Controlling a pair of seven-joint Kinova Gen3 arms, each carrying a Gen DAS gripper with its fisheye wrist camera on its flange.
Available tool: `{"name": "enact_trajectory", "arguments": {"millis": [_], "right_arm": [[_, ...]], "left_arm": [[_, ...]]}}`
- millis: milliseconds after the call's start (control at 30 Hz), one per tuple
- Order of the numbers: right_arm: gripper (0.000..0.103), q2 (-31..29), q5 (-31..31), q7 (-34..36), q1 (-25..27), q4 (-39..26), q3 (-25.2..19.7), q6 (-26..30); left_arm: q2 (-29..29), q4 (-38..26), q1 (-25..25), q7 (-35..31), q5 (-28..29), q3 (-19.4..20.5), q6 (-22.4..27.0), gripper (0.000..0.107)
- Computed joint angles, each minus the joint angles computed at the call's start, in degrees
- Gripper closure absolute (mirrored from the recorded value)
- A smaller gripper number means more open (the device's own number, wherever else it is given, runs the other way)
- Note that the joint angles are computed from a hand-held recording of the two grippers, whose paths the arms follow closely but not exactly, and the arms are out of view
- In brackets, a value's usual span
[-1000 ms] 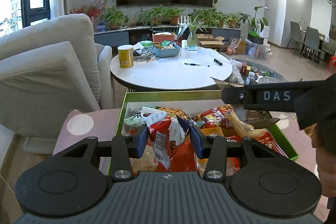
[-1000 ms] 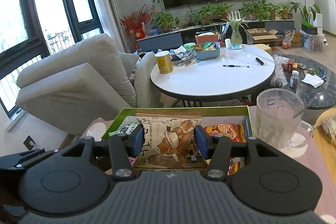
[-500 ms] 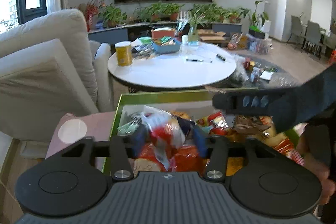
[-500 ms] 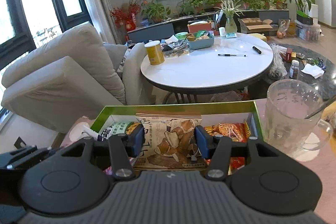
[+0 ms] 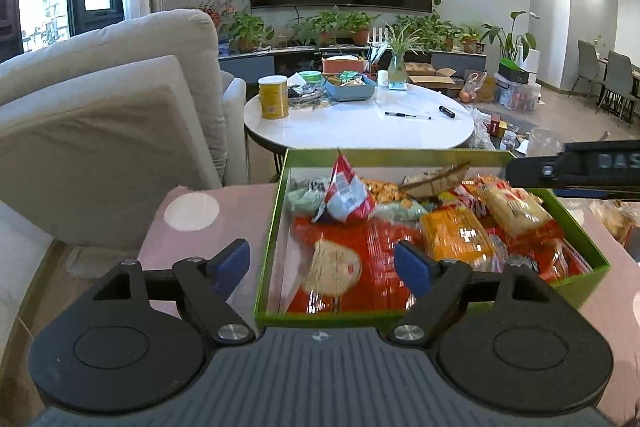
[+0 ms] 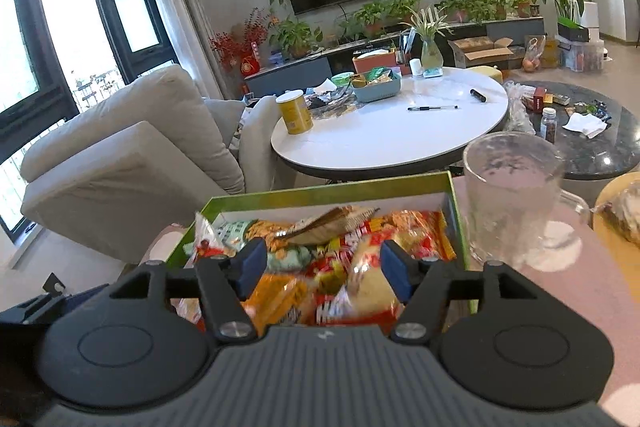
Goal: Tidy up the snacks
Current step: 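Release both bags into the green box by opening both tools, then move the left tool to the yellow-green pea snack bag and grasp it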
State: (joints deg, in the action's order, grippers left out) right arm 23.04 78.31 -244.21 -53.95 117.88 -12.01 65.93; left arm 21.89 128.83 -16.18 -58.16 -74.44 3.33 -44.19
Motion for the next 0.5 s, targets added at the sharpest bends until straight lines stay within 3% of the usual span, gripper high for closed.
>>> {"name": "enact_trajectory", "arguments": {"millis": [500], "right_arm": [[0.035, 1.21, -5.13, 4.17, -6.26, -1.49, -1.50, 2.13]], "left_arm": [[-2.23, 5.75, -6.07, -1.54, -7.50, -4.19, -4.09, 0.026]]}}
